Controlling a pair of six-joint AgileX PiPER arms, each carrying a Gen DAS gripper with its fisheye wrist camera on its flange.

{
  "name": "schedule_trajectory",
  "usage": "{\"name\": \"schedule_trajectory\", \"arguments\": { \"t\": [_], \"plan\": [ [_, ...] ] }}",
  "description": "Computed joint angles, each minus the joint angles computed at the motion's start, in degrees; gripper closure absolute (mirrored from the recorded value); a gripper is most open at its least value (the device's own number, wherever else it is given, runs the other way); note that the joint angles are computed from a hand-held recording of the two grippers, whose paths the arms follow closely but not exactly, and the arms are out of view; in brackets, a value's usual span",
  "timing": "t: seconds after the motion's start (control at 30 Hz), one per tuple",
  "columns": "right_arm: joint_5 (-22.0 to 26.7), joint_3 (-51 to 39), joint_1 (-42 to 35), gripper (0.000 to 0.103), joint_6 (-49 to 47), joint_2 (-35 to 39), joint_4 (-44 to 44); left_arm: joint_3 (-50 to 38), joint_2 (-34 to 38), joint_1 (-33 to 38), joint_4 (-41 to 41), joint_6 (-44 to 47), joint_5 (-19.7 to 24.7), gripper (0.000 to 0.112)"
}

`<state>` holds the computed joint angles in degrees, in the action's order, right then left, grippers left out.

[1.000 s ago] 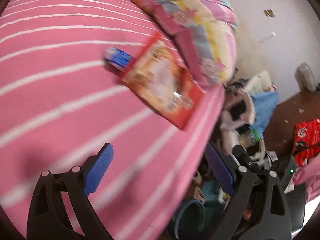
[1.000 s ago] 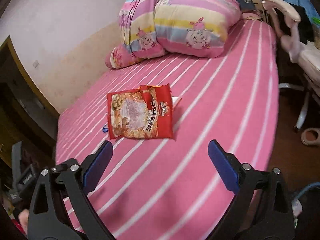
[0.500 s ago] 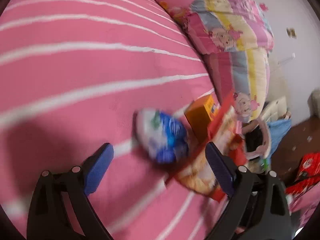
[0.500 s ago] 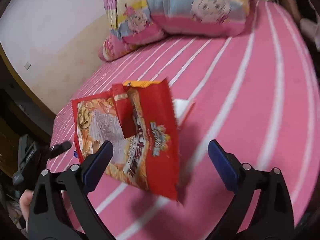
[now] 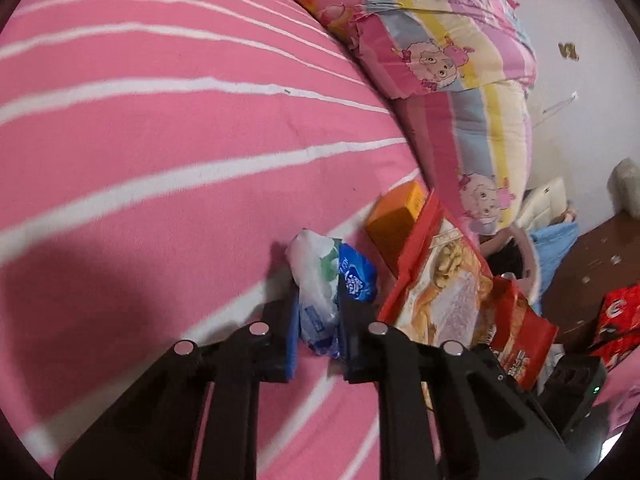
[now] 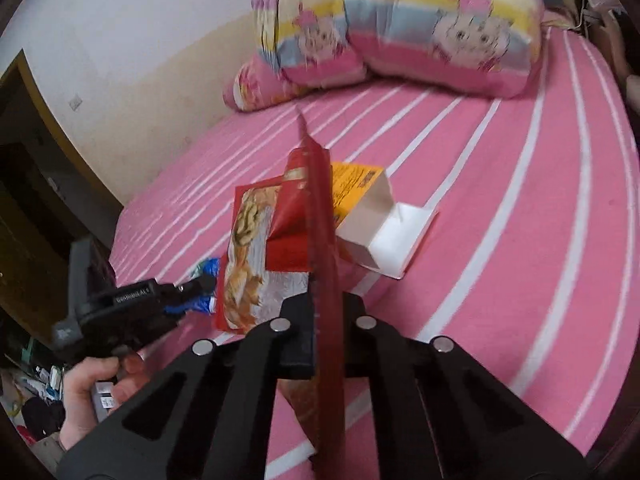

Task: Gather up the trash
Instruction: 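Grasp the blue wrapper with left tool while right grasps the red snack bag, then carry blue wrapper and red bag to the wastebasket and release both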

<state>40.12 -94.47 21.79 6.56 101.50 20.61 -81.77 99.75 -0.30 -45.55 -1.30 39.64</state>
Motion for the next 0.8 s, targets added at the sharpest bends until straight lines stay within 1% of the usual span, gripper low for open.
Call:
{"name": "schedule_trajectory", "arguments": {
  "t": [0.1,0.17,0.2,0.27,0.3,0.37,0.47,0.53,0.57,0.63,0.67,0.73,0.8],
  "plan": [
    [-0.8,4.8,-0.9,0.1,-1.5,-5.0,3.3,4.1,-3.8,-0.5,-3.7,2.2,-1.2,0.101],
    [-0.9,5.5,-0.6,0.1,-0.8,-6.9,2.9,6.0,-6.6,-1.1,-3.9,1.8,-2.2,0.102],
    [-1.3,7.1,0.0,0.1,-0.4,-9.2,2.2,7.7,-9.1,-1.5,-3.7,0.9,-3.2,0.102],
    [-1.7,8.5,1.2,0.1,0.8,-11.8,0.6,9.3,-12.0,-2.0,-3.3,0.0,-3.9,0.102],
    [-1.5,9.2,1.8,0.1,1.5,-13.2,-0.1,10.2,-14.0,-2.8,-1.5,-1.8,-4.4,0.102],
    [-1.1,10.4,3.1,0.1,3.1,-15.8,-1.4,12.5,-17.9,-4.4,2.6,-6.1,-5.4,0.102],
    [0.1,12.8,5.2,0.1,6.4,-20.3,-3.9,16.0,-24.9,-7.8,12.7,-17.1,-6.2,0.102],
    [1.4,13.4,5.9,0.1,7.9,-22.3,-4.6,17.4,-28.5,-9.6,17.6,-22.8,-5.8,0.102],
    [2.0,14.0,6.6,0.1,9.2,-23.6,-5.4,17.8,-30.0,-10.5,20.2,-25.4,-5.5,0.102],
    [3.7,14.5,7.7,0.1,11.2,-26.5,-7.2,17.7,-33.3,-14.4,28.4,-33.7,-4.2,0.102],
    [4.5,14.4,8.0,0.1,11.8,-27.5,-7.9,17.4,-34.3,-15.9,31.3,-36.6,-3.5,0.102],
    [6.6,14.0,9.0,0.1,14.0,-30.2,-10.4,16.0,-36.4,-21.0,40.1,-45.1,-1.1,0.102],
    [8.3,13.5,8.9,0.1,14.8,-32.4,-11.3,15.0,-37.7,-25.0,45.1,-50.7,0.7,0.102]
  ]
}}
